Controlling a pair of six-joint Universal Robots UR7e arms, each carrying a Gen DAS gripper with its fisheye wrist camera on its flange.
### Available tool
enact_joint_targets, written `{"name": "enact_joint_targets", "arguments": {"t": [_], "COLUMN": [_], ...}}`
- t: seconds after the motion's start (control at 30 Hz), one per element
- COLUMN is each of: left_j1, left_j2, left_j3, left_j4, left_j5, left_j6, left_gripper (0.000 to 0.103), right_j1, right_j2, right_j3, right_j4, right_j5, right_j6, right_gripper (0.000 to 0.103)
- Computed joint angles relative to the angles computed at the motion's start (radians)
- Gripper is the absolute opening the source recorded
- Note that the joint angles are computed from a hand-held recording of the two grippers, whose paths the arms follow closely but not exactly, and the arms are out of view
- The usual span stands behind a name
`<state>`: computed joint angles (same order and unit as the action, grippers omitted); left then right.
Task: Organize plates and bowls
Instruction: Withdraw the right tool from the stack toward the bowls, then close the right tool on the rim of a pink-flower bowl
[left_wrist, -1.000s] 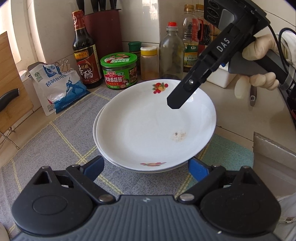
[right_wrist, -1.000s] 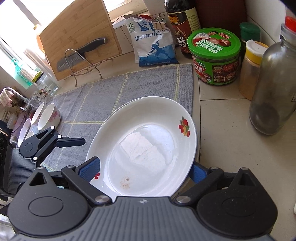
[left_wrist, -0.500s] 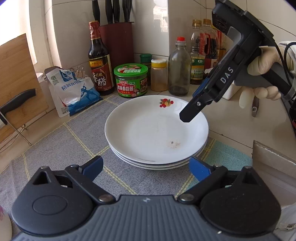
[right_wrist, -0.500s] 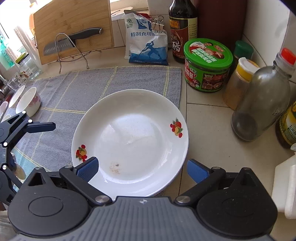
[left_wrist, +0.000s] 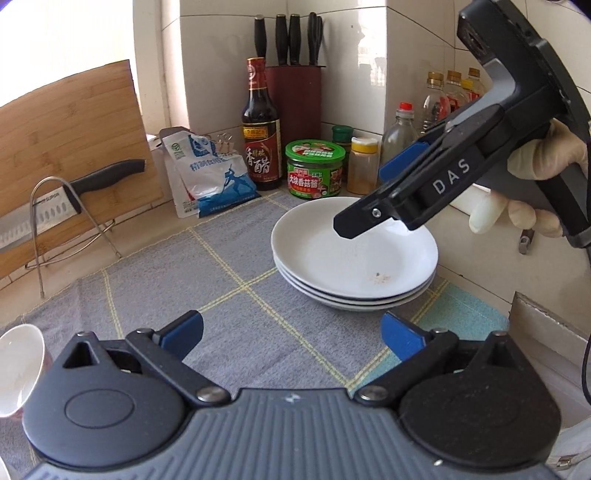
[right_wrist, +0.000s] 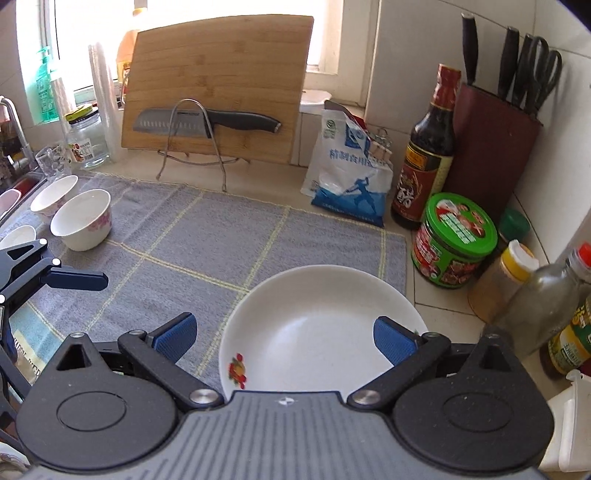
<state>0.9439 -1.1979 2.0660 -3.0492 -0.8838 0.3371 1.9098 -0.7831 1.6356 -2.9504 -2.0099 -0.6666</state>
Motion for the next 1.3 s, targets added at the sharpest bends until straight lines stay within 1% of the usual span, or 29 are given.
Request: {"name": "enact_joint_targets", "arguments": {"t": [0.07,0.13,0.2,0.23,0.3,0.33,0.63,0.7,0.83,0.9,0.97,1.07,1.23,1.3], "left_j1": [-0.001,-0.002,-0.002,-0.007,-0.023,-0.026,-0.047,-0.056,-0.056,-0.044,-0.027,0.005,0.063,0.088], "left_j2": [-0.024,-0.051,-0.082,-0.097,-0.123,-0.14,-0.344,-0.377,-0.444,-0.474,-0.489,-0.506,-0.473,-0.451], "left_j3": [0.026,0.059,0.089,0.107,0.141,0.153,0.28,0.307,0.341,0.356,0.36,0.365,0.349,0.337], "left_j4": [-0.016,-0.06,-0.096,-0.118,-0.162,-0.152,-0.05,-0.057,-0.025,0.002,0.013,-0.002,-0.119,-0.182], "left_j5": [0.02,0.042,0.071,0.093,0.172,0.206,0.379,0.426,0.481,0.508,0.522,0.519,0.471,0.429], "left_j6": [-0.002,-0.006,-0.023,-0.031,-0.051,-0.071,-0.235,-0.245,-0.251,-0.251,-0.239,-0.193,-0.041,0.037], "left_gripper": [0.102,0.102,0.102,0.102,0.102,0.102,0.102,0.102,0.102,0.102,0.102,0.102,0.102,0.102], "right_j1": [0.013,0.029,0.045,0.056,0.072,0.08,0.144,0.156,0.179,0.189,0.199,0.212,0.219,0.221], "right_j2": [0.012,0.029,0.05,0.062,0.081,0.088,0.172,0.189,0.233,0.254,0.281,0.314,0.367,0.388], "right_j3": [0.007,0.013,0.015,0.018,0.021,0.021,-0.017,-0.029,-0.066,-0.088,-0.12,-0.156,-0.23,-0.264], "right_j4": [-0.021,-0.045,-0.07,-0.089,-0.106,-0.108,-0.057,-0.04,0.001,0.031,0.069,0.114,0.212,0.251], "right_j5": [0.018,0.034,0.035,0.034,0.044,0.051,0.123,0.142,0.193,0.213,0.227,0.249,0.292,0.297], "right_j6": [0.002,0.001,-0.007,-0.013,-0.019,-0.018,-0.028,-0.026,-0.031,-0.039,-0.048,-0.06,-0.07,-0.072], "right_gripper": [0.103,0.103,0.103,0.103,0.103,0.103,0.103,0.103,0.103,0.103,0.103,0.103,0.103,0.102]}}
